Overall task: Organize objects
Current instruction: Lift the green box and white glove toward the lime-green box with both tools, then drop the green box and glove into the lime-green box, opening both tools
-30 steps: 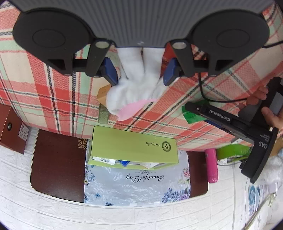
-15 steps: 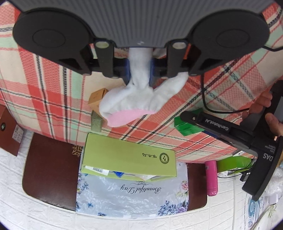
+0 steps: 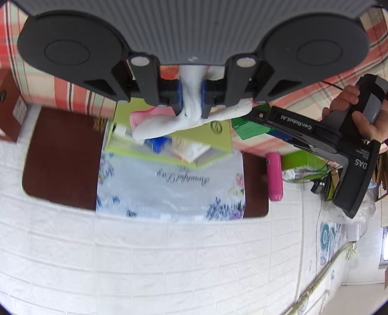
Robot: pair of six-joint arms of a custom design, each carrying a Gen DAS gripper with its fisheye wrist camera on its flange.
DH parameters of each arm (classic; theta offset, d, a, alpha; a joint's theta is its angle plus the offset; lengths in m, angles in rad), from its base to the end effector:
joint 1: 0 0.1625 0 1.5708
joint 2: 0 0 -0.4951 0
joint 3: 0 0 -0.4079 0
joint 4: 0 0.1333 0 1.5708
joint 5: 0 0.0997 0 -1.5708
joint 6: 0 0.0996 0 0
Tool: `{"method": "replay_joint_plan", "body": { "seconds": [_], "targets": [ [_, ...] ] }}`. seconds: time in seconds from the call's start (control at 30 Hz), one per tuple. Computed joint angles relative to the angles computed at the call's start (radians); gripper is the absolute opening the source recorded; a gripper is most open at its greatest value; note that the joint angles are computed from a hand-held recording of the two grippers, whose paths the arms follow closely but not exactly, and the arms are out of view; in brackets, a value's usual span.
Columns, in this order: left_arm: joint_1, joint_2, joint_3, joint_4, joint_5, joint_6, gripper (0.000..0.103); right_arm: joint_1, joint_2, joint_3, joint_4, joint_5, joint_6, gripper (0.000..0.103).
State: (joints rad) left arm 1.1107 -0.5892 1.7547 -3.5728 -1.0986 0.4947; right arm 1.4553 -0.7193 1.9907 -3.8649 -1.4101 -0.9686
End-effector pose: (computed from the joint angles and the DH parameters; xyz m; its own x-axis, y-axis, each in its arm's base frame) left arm -0.1531 -0.7111 0.0773 -0.6930 0.3668 -0.6207 0.7119 0.4843 -0.5086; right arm 0.0758 -0.6416 0.1328 -0.6138 -0.4390 0.6562 -0.7870 0.2751 -0.5522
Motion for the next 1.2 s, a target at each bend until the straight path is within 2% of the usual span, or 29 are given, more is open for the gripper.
{"method": "replay_joint_plan", "body": {
  "seconds": [0.13, 0.2, 0.3, 0.5, 0.6, 0.67, 0.7, 0.73, 0.77, 0.8, 0.83, 0.9, 0.93, 1.0, 1.1, 1.2],
  "targets": [
    [0.0, 0.022, -0.11, 0.02, 0.002, -0.044, 0.069, 0.028, 0.044, -0.124, 0.024, 0.012, -0.044, 0.015],
    [0.004, 0.04, -0.167, 0.032, -0.003, -0.053, 0.069, 0.039, 0.065, -0.199, 0.067, 0.002, -0.028, 0.015],
    [0.007, 0.081, -0.257, 0.043, 0.008, -0.051, 0.069, 0.039, 0.096, -0.3, 0.14, 0.027, -0.003, 0.015],
    [0.027, 0.144, -0.398, 0.101, 0.004, -0.084, 0.069, 0.026, 0.179, -0.476, 0.203, 0.06, 0.048, 0.015],
    [0.036, 0.176, -0.457, 0.096, 0.001, -0.066, 0.07, 0.026, 0.21, -0.555, 0.253, 0.07, 0.08, 0.016],
    [0.043, 0.205, -0.492, 0.076, 0.007, -0.034, 0.071, 0.027, 0.241, -0.604, 0.257, 0.052, 0.065, 0.02],
    [0.046, 0.216, -0.507, 0.086, 0.02, -0.021, 0.075, 0.031, 0.259, -0.633, 0.274, 0.01, 0.054, 0.03],
    [0.052, 0.225, -0.523, 0.111, 0.037, -0.013, 0.077, 0.035, 0.274, -0.659, 0.298, -0.041, 0.051, 0.045],
    [0.056, 0.232, -0.532, 0.125, 0.056, -0.017, 0.077, 0.037, 0.287, -0.677, 0.314, -0.086, 0.05, 0.056],
    [0.061, 0.236, -0.534, 0.14, 0.076, -0.032, 0.077, 0.037, 0.298, -0.686, 0.321, -0.134, 0.041, 0.059],
    [0.066, 0.235, -0.53, 0.157, 0.086, -0.05, 0.077, 0.034, 0.305, -0.688, 0.316, -0.152, 0.027, 0.062],
    [0.08, 0.226, -0.512, 0.181, 0.067, -0.068, 0.078, 0.024, 0.314, -0.675, 0.271, -0.157, -0.006, 0.079],
    [0.084, 0.222, -0.504, 0.183, 0.058, -0.072, 0.078, 0.021, 0.317, -0.669, 0.244, -0.155, -0.016, 0.094],
    [0.082, 0.218, -0.491, 0.177, 0.065, -0.075, 0.078, 0.018, 0.316, -0.655, 0.211, -0.149, -0.027, 0.1],
    [0.064, 0.211, -0.462, 0.129, 0.096, -0.058, 0.08, 0.023, 0.295, -0.624, 0.209, -0.146, -0.023, 0.101],
    [0.044, 0.186, -0.396, 0.044, 0.079, -0.045, 0.084, 0.028, 0.263, -0.563, 0.153, -0.1, -0.008, 0.103]
  ]
}}
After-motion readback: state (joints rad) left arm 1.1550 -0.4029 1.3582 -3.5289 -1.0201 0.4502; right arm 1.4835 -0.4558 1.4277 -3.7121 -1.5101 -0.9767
